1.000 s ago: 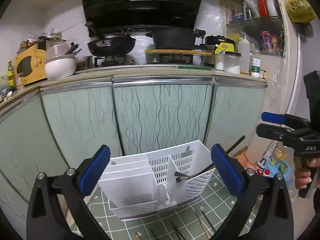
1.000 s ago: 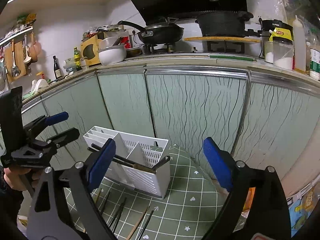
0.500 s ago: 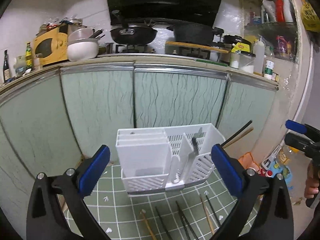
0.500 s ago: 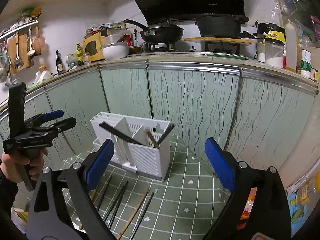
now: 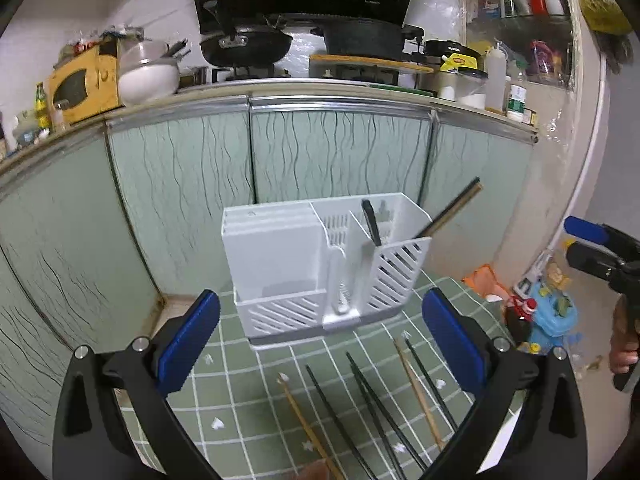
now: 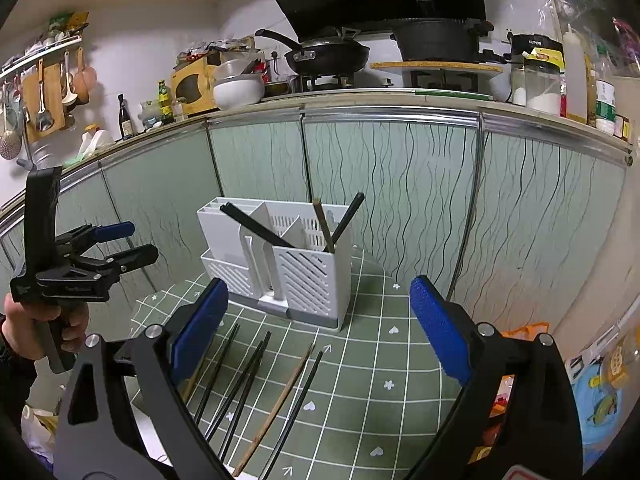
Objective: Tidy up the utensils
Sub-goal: 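Withdraw both open tools from the holder toward the chopsticks, then lower both open tools over the remaining chopsticks on the cloth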
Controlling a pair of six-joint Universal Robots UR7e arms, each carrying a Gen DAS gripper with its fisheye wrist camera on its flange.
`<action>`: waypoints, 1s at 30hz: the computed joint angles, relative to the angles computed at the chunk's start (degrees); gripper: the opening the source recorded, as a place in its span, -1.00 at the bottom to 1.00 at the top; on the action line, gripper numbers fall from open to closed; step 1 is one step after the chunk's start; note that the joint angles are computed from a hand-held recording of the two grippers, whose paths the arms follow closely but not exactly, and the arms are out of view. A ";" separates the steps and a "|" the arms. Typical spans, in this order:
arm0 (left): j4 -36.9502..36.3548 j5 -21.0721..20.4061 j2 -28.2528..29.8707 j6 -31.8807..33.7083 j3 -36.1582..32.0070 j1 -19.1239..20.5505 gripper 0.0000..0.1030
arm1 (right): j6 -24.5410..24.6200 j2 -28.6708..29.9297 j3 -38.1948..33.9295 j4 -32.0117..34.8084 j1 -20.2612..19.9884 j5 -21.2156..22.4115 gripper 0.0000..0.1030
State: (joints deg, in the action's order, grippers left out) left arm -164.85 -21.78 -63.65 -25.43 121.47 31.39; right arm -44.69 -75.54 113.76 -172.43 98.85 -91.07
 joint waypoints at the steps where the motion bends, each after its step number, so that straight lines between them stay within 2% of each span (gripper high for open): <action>1: -0.34 -0.55 -0.13 -0.31 0.27 -0.04 0.93 | -0.08 -0.11 0.17 0.01 -0.03 -0.01 0.71; 4: -2.77 -1.29 -0.09 -0.27 1.43 -0.36 0.93 | -0.26 -0.70 1.01 -0.21 -0.35 0.22 0.71; 14: 0.62 0.60 0.77 -3.99 3.46 -2.30 0.93 | -1.95 -2.44 4.55 -2.16 -1.49 0.79 0.71; 16: 0.40 1.44 1.39 -4.20 4.38 -2.99 0.93 | -2.81 -2.61 5.81 -3.13 -1.77 0.53 0.82; 19: 0.86 2.16 1.76 -5.47 5.51 -3.72 0.93 | -4.31 -2.67 7.63 -4.89 -2.19 0.17 0.84; 22: -2.26 1.49 2.07 -5.98 7.48 -4.37 0.93 | -5.76 -2.30 9.67 -7.57 -2.72 -0.48 0.83; 25: -3.22 1.36 2.12 -7.79 9.26 -5.03 0.93 | -7.69 -1.80 12.11 -11.54 -3.46 -0.69 0.84; 30: 1.35 1.53 1.59 -14.72 11.42 -5.82 0.93 | -9.88 -1.47 15.30 -14.83 -5.33 0.26 0.84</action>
